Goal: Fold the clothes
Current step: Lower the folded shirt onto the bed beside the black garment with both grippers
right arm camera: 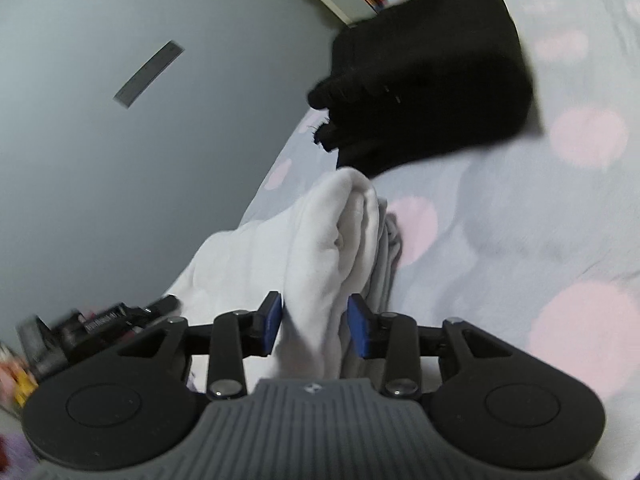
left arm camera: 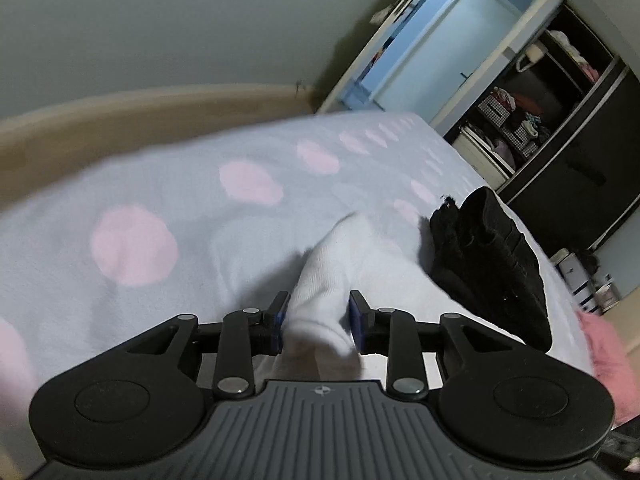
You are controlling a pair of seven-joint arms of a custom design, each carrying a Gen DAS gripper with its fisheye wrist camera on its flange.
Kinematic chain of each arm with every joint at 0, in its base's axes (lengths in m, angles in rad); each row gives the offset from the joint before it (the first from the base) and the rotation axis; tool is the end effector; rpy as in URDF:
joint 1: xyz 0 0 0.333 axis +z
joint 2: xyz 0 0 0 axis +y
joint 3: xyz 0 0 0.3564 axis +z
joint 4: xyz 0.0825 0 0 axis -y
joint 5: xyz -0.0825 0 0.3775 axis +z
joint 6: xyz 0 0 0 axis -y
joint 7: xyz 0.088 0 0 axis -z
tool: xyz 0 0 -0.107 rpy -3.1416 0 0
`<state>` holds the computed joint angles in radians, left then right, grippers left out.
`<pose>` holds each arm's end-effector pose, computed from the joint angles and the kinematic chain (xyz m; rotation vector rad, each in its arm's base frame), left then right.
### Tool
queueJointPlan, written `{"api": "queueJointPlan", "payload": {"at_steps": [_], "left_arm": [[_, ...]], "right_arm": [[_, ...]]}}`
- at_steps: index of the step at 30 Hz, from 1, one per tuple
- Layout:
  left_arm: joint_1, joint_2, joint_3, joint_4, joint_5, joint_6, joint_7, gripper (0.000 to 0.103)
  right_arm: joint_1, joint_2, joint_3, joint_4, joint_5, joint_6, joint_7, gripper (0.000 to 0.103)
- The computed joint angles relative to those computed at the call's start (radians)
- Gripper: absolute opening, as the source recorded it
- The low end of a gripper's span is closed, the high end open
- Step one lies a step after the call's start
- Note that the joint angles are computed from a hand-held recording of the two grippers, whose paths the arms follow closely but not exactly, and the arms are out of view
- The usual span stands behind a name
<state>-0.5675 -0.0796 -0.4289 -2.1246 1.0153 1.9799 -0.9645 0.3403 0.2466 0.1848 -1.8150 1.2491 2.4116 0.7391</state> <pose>0.3250 -0.4128 0.5078 -2.3112 0.5950 -0.9558 0.5731 0.3261 0.4892 -1.8252 1.0985 0.4239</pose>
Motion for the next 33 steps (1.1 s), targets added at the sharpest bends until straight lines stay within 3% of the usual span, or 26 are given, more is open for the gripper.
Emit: {"api": "queueJointPlan", "payload": {"at_steps": [4, 6, 12, 19, 21, 25, 30, 33], "left_arm": [[-0.035, 0.022, -0.027, 0.067, -0.085, -0.114, 0.005, 0.033], [-0.055, 0.018, -0.040, 0.048, -0.063, -0.115, -0.100, 0.048], [-0.088, 0.025, -0.047, 0.007, -0.069, -0.108, -0.319, 0.056], [-0.085, 0.022, -0.044, -0.099, 0.083, -0.041, -0.681, 0.063], [-0.089, 0.042, -0.045, -0.108, 0.122, -0.051, -0.759, 0.059], [-0.103, 0.067, -0.037, -0.106, 0.147, -0.091, -0.827, 0.042], [-0.078, -0.001, -0.010, -0.128, 0.113, -0.033, -0.662, 0.033], [-0.063, -0.030, -0.018, -0.131, 0.104, -0.045, -0.598, 0.029]], "right_arm": [[-0.022, -0.010, -0.012, -0.032, 0.000, -0.078, 0.034, 0.050], [-0.022, -0.002, -0.014, -0.039, -0.008, -0.099, 0.052, 0.052], [-0.033, 0.043, -0.011, -0.024, 0.018, -0.168, 0.149, 0.059], [-0.054, 0.091, 0.007, -0.014, 0.094, -0.219, 0.210, 0.057], [-0.054, 0.093, 0.012, -0.014, 0.107, -0.229, 0.207, 0.045], [-0.052, 0.084, 0.012, -0.015, 0.118, -0.236, 0.243, 0.039], [-0.043, 0.054, 0.017, -0.042, 0.164, -0.239, 0.318, 0.037], [-0.018, 0.025, 0.015, -0.071, 0.149, -0.200, 0.316, 0.037]]}}
